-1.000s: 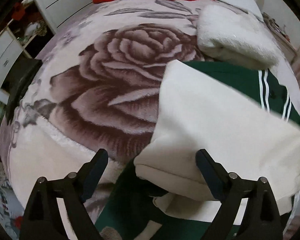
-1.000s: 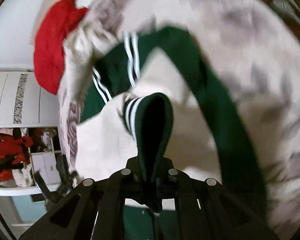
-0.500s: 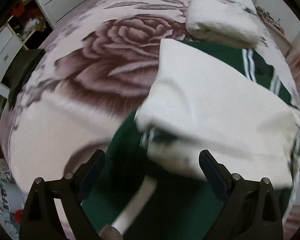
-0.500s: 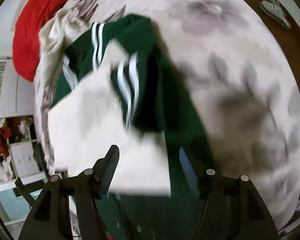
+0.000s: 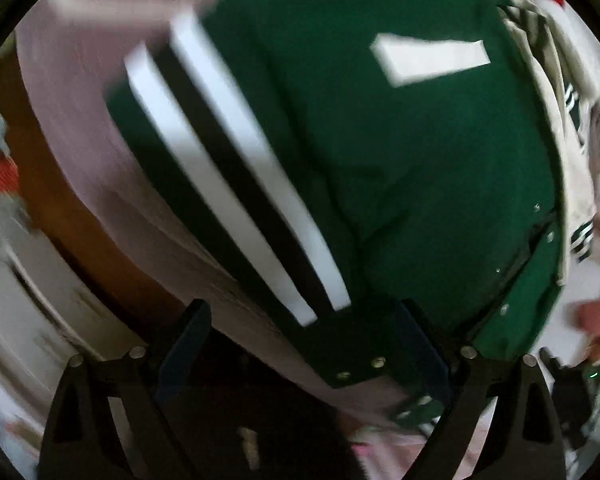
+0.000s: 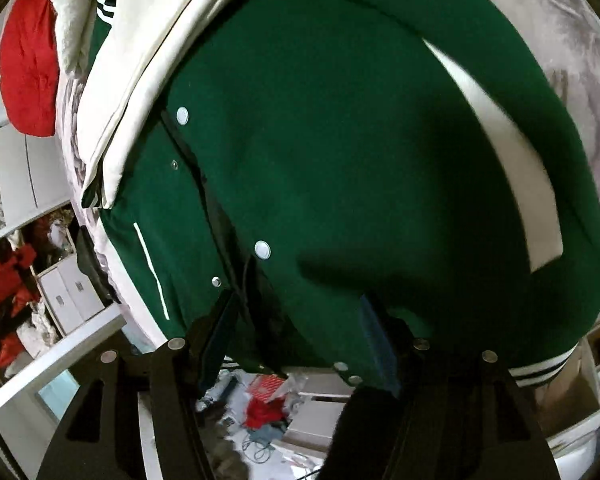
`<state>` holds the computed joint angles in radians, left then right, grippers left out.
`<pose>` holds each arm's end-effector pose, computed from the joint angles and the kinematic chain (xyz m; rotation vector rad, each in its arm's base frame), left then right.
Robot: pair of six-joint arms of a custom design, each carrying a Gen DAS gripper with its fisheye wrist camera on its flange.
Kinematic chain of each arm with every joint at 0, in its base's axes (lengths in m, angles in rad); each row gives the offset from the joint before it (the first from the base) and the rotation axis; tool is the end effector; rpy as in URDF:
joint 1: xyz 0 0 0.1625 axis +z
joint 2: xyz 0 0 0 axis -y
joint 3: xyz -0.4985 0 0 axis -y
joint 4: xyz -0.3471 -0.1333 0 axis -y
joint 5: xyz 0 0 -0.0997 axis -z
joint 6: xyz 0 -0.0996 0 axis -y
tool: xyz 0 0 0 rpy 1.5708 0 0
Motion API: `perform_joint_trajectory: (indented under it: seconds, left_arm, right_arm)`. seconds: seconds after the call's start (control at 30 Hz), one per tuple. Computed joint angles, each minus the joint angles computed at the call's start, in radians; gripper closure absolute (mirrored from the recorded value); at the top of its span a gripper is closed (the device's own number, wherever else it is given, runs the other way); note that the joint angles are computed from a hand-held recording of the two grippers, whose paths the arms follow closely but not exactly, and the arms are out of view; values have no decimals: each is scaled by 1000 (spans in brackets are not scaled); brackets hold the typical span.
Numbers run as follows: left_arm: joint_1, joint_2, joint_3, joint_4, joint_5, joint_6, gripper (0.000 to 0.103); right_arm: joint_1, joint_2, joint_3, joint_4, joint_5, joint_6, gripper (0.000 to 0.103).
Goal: Fold large clothes
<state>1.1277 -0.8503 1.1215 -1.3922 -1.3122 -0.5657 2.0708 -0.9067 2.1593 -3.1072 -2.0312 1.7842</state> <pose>-0.1615 -0.7106 0.3141 -0.0846 2.6778 0.3681 0.3354 -0.4282 0.1676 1.8577 2.3182 -0.8092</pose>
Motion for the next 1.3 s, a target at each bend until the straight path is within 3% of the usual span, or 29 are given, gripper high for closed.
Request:
perform_joint_trajectory:
  seconds: [0.03,0.1,0.2,0.3,0.37,0.47,0.63,0.67,0.7,0.73,0.77,0.9,1.0,1.07,1.17,1.23,1.3]
  left_arm:
    - [8,-12,35,-47,-28,-6,25]
    - [4,-49,119,-173,-39,-16,45]
    - [-34,-105,208,-289,10,-4,95]
    - [-64,-170,290,-385,26,-13,97]
    - [-77,-206,328,-416,34,-44,97]
    - [-101,-236,377,-455,62,-93,97]
    - [-153,-272,467,-554,124,-179,97]
    - [-165,-276,480,-569,144,-193,97]
    - [-172,-278,489,-581,159,-205,97]
    - [-176,-281,494,-586,170,-219,97]
    - [-178,-285,496,-591,174,-229,97]
    - [-206,-304,521,-606,185,-261,97]
    - [-211,-302,549,-585,163,-252,97]
    - [-199,-280,572,-574,157,-236,96]
    - [-157,-236,587,-564,144,-239,95]
    - [-152,-225,564,-544,151,-231,91]
    - [-163,-221,522,-490,161,-192,89]
  right_arm:
    - [2,-2,-9,25,-1,1,38]
    - [2,-15,-32,88,-4,-15,38]
    - [-4,-40,-75,193,3,-65,38]
    - [-20,-40,-117,244,22,-149,38]
    - [-40,-37,-125,209,44,-240,38]
    - [-122,6,-102,-14,169,-418,38]
    - [-265,82,-101,-202,317,-555,38]
    - [-290,97,-104,-228,341,-571,45]
    - [-305,111,-108,-261,345,-590,64]
    - [-309,115,-119,-252,337,-600,96]
    - [-305,108,-131,-217,322,-596,98]
    - [-236,39,-179,-82,250,-674,99]
    - [-211,-28,-175,16,209,-676,99]
    - [-222,-43,-180,100,203,-686,99]
    - [-256,-15,-248,321,151,-742,99]
    - [-277,11,-292,412,171,-793,98]
    - [-290,-6,-294,429,216,-818,96]
